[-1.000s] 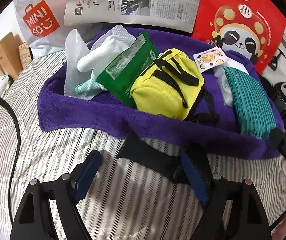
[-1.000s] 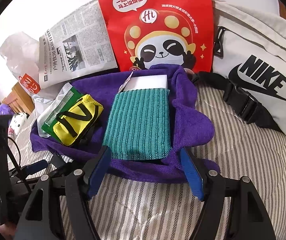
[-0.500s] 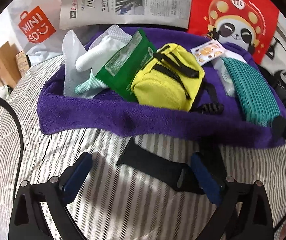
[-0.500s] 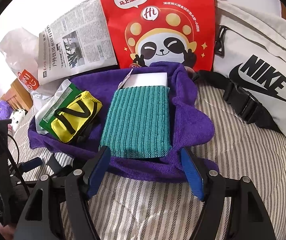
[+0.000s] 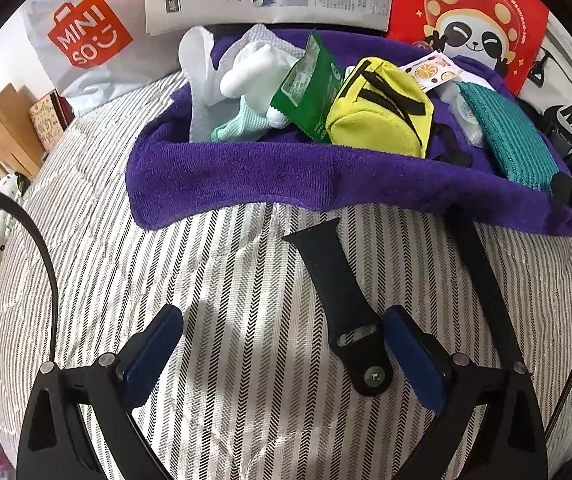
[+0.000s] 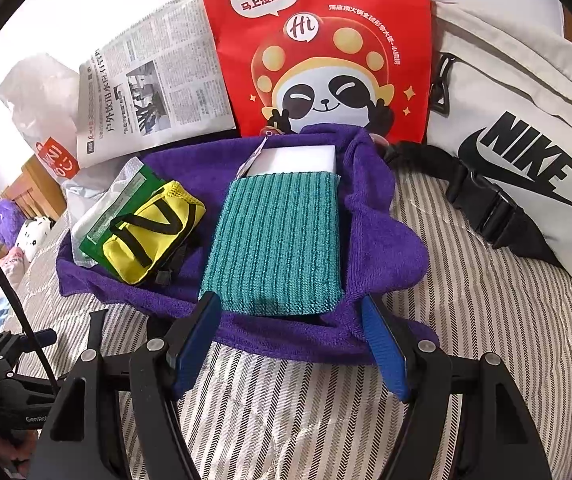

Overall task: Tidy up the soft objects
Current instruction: 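Grasp one black watch strap piece with the left tool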

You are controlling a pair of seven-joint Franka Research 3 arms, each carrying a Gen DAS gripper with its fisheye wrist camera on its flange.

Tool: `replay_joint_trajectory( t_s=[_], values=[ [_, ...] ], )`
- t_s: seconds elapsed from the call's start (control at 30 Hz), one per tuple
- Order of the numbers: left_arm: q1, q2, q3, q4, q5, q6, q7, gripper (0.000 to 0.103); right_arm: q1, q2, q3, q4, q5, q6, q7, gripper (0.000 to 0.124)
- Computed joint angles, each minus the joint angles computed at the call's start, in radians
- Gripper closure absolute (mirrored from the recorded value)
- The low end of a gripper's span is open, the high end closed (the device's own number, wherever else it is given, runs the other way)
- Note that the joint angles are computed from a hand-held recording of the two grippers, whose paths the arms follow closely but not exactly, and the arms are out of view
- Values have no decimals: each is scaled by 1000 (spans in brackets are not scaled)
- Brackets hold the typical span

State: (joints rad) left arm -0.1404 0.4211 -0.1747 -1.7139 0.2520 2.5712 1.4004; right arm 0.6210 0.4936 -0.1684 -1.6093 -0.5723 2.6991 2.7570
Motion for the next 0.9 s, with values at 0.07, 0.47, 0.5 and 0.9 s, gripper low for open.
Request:
replay_joint_trajectory(
  t_s=[0.07,0.47,0.5,0.9],
  values=[
    [32,-7,-33,-21,-53,44,53,16,0,0,-1,-1,-1,0,-1,52],
    [63,-29,-33,-51,-144,74,244,39,0,4,3,11,-2,-22,-25,52],
    [51,-20,-20,-37,-129,68,214,37,1,6,4,14,-4,-28,-28,52],
    [107,-22,-84,-44,-217,82,352,79,2,20,14,45,-20,-76,-60,50]
  ],
)
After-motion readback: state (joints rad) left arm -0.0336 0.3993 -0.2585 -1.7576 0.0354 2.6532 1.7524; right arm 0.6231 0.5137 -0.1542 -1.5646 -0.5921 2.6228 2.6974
